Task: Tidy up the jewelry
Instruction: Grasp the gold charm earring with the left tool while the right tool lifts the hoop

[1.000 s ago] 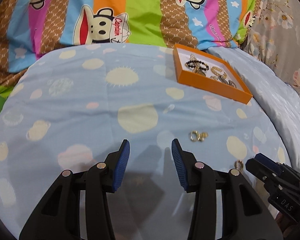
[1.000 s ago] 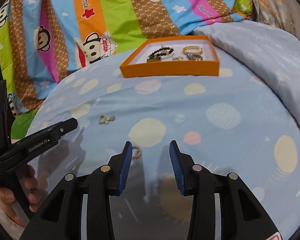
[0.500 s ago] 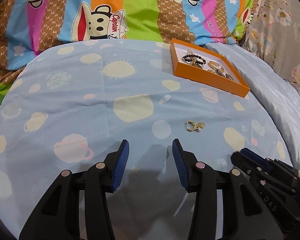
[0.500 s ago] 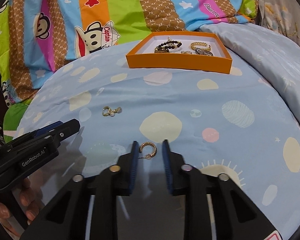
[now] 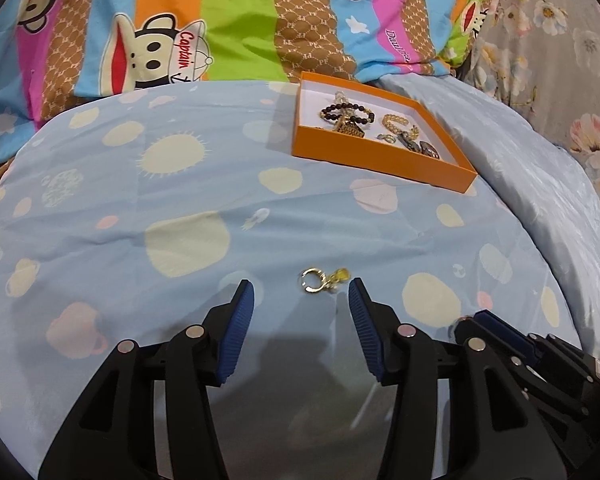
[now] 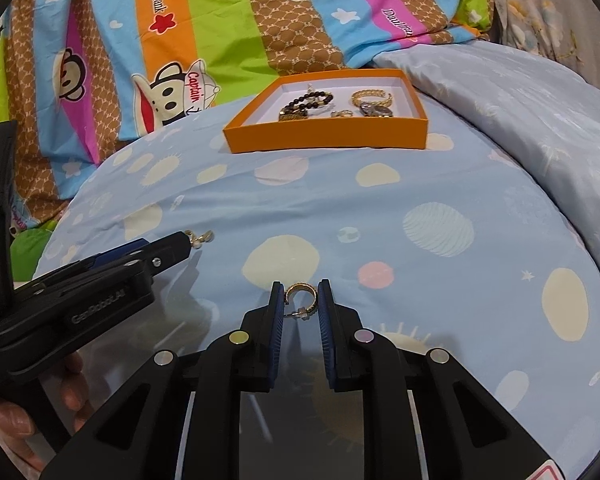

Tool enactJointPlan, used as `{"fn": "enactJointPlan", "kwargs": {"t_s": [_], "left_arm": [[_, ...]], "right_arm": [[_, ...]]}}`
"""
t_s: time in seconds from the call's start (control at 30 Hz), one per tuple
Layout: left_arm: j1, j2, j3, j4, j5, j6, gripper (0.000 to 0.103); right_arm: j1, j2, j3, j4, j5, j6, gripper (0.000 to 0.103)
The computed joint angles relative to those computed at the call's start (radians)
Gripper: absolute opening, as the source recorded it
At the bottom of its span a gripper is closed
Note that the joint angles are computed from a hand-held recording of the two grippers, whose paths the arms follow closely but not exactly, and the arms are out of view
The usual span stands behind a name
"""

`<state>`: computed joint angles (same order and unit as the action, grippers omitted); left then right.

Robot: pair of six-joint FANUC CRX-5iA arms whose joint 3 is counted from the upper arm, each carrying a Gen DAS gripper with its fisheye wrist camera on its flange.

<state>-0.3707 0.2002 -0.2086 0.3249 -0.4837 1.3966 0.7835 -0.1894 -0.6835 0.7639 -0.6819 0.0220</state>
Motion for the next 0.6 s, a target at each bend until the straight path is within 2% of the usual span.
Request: {"fn": "enactJointPlan", "kwargs": {"t_s": [0.1, 0.2, 0.3, 0.47, 0.6], "left_arm": [[-0.009, 0.025, 0.038, -0.041, -0.015, 0.040, 0.045], [-0.017, 0.033, 0.057, -0.081, -0.019, 0.065, 0.032], [-0.010, 0.029, 0.036, -0.032, -0.004, 0.023, 0.019], [-0.005, 0.020, 0.002, 0.048, 0.018, -0.054, 0.018], [-0.009, 0.007, -0.015, 0.068, 0.035, -0.088, 0.018]], "right_arm": [[-0.008, -0.004, -0.003, -0.005, 0.003, 0.001, 0.016], [-0.014, -0.007, -0.006, -0.013, 0.012, 0.004, 0.016], [-0.019, -0.005, -0.006, -0.014, 0.020, 0.006, 0.016], [-0.019, -0.006, -0.009, -0.009, 0.023, 0.000, 0.016], [-0.022, -0.009, -0.010, 0.000, 0.021, -0.006, 0.016]]}}
